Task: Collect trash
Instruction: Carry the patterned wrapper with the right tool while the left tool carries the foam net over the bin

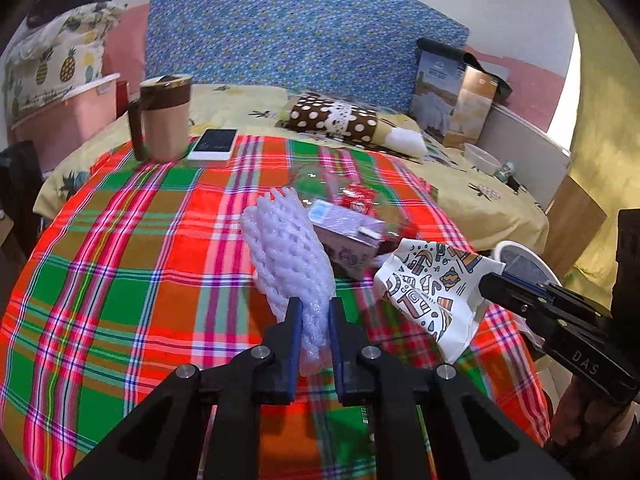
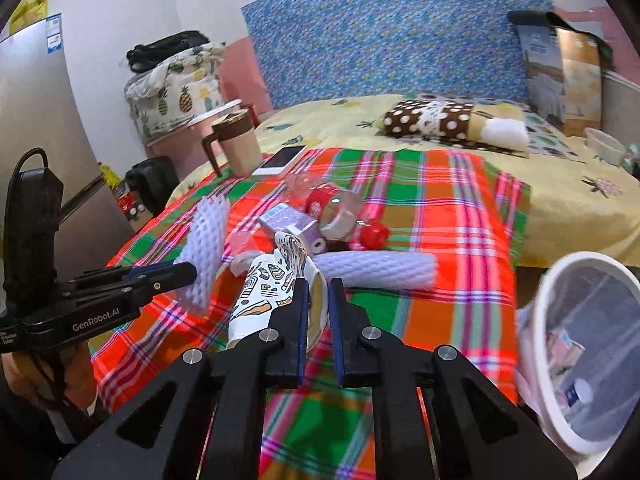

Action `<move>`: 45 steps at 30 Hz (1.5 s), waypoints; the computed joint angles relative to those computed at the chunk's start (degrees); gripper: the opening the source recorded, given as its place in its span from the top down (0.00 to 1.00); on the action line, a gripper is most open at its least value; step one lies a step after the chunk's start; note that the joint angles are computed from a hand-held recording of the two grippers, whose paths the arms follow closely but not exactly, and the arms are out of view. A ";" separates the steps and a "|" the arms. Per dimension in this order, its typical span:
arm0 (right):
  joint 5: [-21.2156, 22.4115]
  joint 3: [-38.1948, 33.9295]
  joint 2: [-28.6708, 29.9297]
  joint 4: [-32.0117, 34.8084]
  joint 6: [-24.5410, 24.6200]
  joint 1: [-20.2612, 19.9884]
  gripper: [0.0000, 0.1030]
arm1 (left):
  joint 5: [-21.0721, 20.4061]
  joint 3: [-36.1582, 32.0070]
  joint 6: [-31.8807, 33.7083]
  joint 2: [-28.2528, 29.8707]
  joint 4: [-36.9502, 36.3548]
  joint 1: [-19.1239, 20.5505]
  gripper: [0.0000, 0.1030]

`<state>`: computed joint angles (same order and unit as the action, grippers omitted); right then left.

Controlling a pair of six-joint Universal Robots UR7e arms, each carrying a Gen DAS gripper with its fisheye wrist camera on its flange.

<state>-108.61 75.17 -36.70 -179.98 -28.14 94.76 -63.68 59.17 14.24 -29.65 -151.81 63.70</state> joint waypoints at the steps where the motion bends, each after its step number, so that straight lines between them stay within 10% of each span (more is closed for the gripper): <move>1: -0.22 0.69 -0.45 -0.77 0.05 -0.12 0.88 | -0.45 0.49 0.20 -0.19 -0.07 -0.26 0.87; 45: -11.24 14.61 -9.13 -22.05 4.59 -3.55 0.88 | -11.60 -1.50 8.40 5.91 6.89 -6.62 0.87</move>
